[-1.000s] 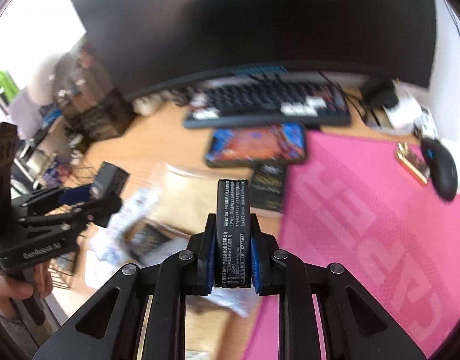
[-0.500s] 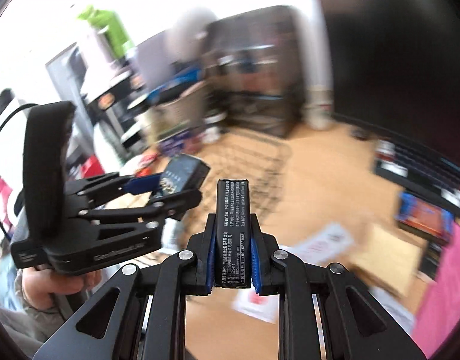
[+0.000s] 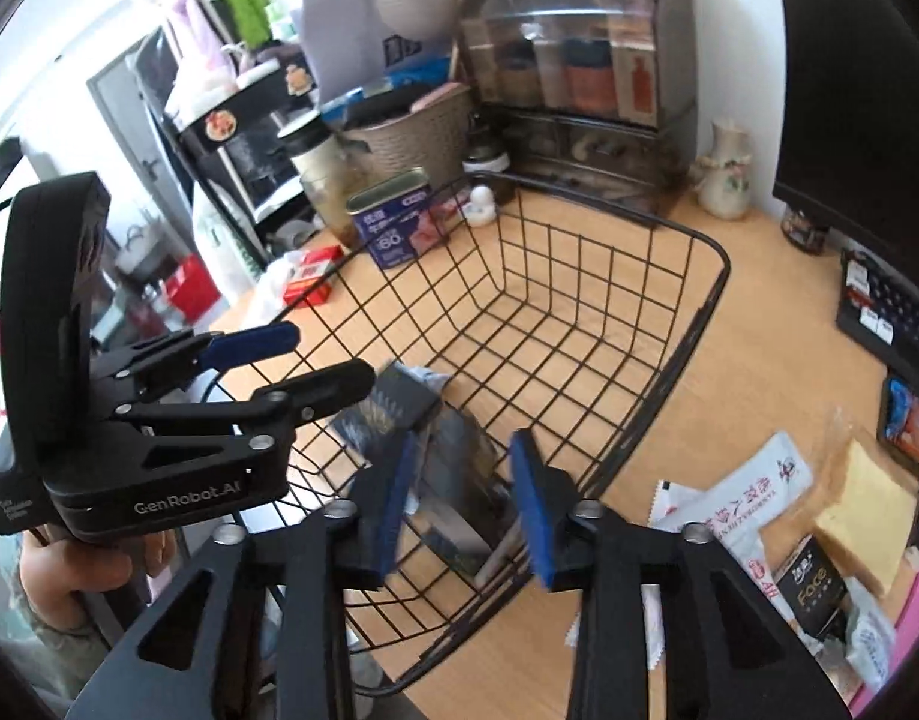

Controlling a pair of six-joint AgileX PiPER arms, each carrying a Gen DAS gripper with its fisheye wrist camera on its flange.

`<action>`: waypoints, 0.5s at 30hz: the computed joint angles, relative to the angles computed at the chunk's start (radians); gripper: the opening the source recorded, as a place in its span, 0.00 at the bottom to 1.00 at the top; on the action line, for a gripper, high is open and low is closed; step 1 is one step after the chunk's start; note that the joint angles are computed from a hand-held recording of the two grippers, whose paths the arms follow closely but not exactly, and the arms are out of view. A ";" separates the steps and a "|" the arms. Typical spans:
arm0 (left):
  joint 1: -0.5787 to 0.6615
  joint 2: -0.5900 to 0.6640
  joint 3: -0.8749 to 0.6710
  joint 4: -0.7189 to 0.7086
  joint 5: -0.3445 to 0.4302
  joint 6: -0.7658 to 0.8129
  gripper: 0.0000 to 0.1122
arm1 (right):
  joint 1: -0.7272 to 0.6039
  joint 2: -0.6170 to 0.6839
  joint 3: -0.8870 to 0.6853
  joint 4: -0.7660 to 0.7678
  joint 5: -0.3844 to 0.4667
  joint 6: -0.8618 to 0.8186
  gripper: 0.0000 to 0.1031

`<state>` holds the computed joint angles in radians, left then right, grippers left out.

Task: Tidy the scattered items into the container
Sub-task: 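Move both tools back over the remaining packets on the desk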

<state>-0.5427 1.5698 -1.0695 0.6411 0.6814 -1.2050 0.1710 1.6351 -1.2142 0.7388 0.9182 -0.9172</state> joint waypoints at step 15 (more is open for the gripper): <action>-0.178 0.246 -0.401 -0.090 0.090 0.170 0.64 | -0.532 -0.022 -0.093 0.060 0.190 -0.179 0.39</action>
<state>-0.7204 1.8158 -1.4706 0.5514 0.7711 -1.0354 -0.3614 1.6130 -1.3072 0.7988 1.1078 -1.0958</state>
